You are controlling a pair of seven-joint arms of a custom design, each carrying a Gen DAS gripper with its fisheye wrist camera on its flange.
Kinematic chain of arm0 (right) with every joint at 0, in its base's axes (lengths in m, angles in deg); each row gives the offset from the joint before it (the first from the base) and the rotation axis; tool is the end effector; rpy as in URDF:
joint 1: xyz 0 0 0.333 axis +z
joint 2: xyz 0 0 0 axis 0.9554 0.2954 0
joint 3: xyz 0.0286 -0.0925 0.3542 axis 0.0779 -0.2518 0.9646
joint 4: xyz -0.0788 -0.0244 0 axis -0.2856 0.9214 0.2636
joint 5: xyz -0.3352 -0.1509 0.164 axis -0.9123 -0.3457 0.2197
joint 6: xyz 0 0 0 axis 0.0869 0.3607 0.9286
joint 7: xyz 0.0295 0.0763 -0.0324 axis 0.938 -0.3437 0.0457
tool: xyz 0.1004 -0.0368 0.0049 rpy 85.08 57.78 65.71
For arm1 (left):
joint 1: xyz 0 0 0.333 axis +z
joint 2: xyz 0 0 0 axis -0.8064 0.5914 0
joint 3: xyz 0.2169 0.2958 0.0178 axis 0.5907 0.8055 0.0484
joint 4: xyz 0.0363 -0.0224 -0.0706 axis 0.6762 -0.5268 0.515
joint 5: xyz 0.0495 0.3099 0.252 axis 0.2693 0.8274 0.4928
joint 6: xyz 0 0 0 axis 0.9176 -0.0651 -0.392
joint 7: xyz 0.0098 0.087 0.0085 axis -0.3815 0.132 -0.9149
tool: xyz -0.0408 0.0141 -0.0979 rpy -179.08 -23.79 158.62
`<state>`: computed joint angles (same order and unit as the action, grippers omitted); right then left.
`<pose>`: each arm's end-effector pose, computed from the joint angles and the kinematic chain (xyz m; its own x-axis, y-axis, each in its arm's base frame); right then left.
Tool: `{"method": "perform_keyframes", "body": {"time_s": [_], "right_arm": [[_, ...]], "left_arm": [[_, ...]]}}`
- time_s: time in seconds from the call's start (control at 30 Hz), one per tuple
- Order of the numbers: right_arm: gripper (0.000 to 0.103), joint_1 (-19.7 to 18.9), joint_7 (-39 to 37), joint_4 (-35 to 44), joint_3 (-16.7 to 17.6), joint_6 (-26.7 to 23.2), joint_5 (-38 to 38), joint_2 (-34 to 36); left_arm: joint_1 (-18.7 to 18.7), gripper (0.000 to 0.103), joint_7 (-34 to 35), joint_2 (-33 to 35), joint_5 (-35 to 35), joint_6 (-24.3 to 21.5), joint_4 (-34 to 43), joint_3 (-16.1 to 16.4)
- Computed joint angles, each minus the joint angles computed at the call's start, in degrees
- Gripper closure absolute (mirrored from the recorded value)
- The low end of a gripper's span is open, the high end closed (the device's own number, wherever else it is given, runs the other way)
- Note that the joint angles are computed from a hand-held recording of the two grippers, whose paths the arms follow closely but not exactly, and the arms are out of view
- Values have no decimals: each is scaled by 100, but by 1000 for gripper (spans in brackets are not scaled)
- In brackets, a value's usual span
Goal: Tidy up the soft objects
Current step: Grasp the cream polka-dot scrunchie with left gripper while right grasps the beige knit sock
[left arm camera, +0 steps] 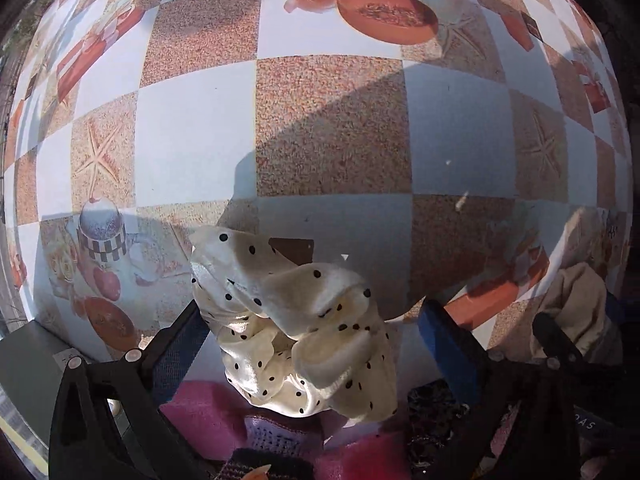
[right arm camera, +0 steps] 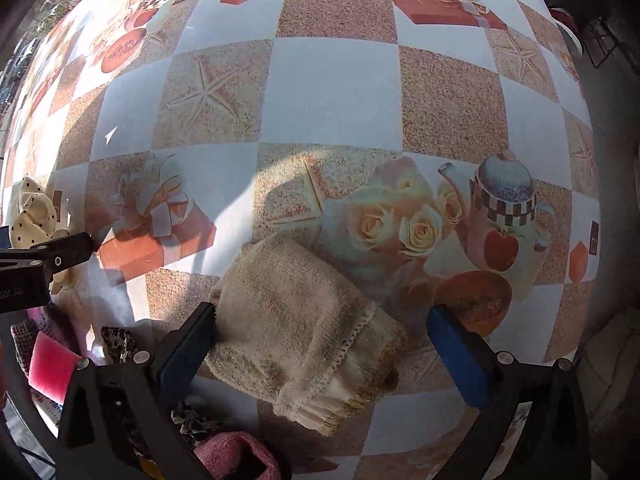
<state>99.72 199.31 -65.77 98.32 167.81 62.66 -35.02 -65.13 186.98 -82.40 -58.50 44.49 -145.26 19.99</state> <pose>0.3398 0.2484 0.4559 -0.6650 -0.7460 -0.0353 -0.7468 0.6643 0.0326 0.5272 -0.2086 0.4586 -0.7319 -0.6811 0.0180 -0.6674 0.7221 0.1821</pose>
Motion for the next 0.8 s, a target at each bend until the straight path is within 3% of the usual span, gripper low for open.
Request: {"method": "perform_keyframes", "body": {"time_s": [0.1,0.2,0.23,0.27,0.33,0.37,0.4,0.57,0.7,0.8], "right_arm": [[0,11,-67,-2,-14,25,27,26],[1,-44,-168,271,-66,9,35,277],[8,-52,-122,274,-27,-37,-18,233],[14,-48,-53,287,21,-75,-73,178],[53,-44,32,269,62,-71,-151,58],[65,-26,32,179,34,59,-71,-37],[73,-16,79,87,13,163,23,-128],[73,-46,669,-99,160,258,-154,-677],[72,32,963,110,309,-6,-372,-909],[72,109,1219,282,425,-179,-450,-1041]], "left_arm": [[-15,0,-81,93,56,-127,93,0],[-211,2,-236,516,268,-564,568,-85],[-210,5,-216,456,216,-465,510,-71],[-208,15,-217,354,123,-319,428,-69],[-183,46,-121,194,-24,-99,326,-65],[-179,80,-26,170,-63,-114,340,-72],[-167,83,32,160,-134,-168,373,-70],[-50,83,625,-425,-441,503,17,-46],[79,83,1157,-924,-825,691,-202,27],[145,83,1526,-1221,-1119,543,-229,75]]}}
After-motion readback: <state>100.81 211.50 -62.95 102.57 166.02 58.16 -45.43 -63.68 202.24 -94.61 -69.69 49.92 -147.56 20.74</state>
